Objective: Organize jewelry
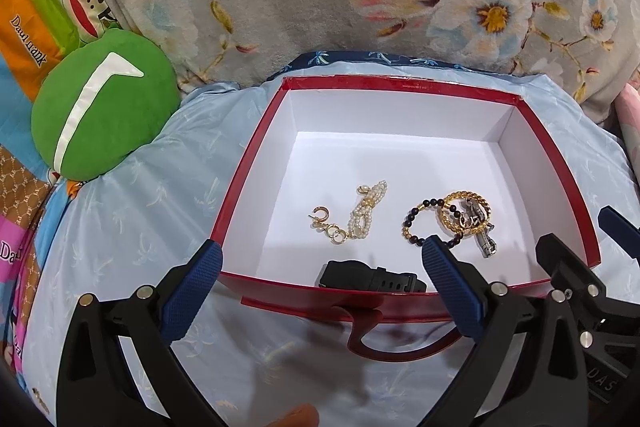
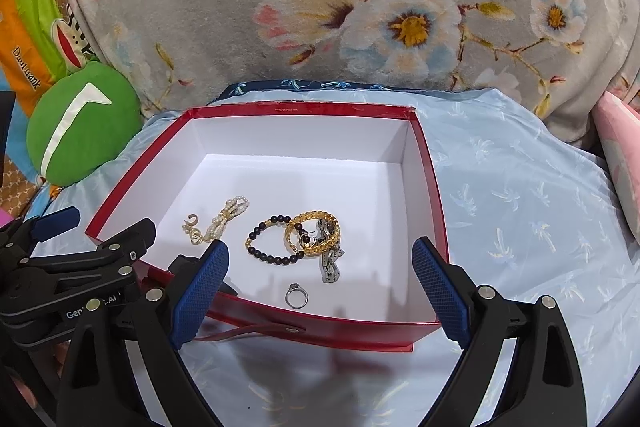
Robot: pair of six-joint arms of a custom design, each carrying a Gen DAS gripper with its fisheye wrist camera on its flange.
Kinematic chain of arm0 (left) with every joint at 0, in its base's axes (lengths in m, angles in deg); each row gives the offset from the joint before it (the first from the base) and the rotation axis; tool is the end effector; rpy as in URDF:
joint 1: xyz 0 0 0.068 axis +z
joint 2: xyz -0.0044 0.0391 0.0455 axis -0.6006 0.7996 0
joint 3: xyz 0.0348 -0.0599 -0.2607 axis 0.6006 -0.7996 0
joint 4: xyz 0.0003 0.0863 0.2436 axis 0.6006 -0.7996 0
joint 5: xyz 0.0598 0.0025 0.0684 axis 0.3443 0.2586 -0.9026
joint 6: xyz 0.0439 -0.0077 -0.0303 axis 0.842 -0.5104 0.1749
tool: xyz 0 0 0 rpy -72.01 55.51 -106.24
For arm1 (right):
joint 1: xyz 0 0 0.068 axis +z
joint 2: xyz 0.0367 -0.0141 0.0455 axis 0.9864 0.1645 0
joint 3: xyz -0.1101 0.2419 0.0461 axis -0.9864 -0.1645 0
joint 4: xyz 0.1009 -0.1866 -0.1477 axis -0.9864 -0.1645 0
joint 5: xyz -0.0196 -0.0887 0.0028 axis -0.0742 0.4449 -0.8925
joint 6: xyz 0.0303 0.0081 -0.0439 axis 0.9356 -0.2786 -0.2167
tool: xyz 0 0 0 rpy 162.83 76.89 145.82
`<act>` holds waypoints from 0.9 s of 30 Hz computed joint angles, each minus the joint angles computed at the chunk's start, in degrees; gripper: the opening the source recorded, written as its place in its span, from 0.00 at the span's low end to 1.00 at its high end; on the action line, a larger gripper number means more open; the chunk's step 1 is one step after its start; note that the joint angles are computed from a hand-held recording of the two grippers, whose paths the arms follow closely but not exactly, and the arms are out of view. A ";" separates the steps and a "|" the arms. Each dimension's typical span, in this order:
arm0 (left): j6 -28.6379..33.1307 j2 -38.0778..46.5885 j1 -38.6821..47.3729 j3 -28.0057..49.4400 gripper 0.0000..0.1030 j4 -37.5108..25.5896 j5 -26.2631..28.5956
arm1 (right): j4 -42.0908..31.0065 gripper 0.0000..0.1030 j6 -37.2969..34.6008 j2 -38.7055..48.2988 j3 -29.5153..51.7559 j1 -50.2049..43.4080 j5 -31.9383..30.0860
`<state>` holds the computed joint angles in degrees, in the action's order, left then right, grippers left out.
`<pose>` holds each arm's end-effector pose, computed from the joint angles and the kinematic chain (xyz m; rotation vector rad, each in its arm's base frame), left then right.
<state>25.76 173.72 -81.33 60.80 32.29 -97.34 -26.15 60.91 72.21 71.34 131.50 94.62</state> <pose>0.2010 -0.1711 0.1451 0.0697 2.3476 0.0696 0.1695 0.1779 0.1376 0.0229 2.3118 0.0612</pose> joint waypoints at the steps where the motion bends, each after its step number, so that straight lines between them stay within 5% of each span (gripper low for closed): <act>1: 0.00 0.05 0.01 0.04 0.95 -0.03 0.06 | 0.01 0.88 -0.03 0.12 0.07 0.03 0.04; 27: -0.70 0.36 0.81 -0.10 0.95 -0.52 2.11 | 0.40 0.88 0.37 1.22 0.33 0.22 0.25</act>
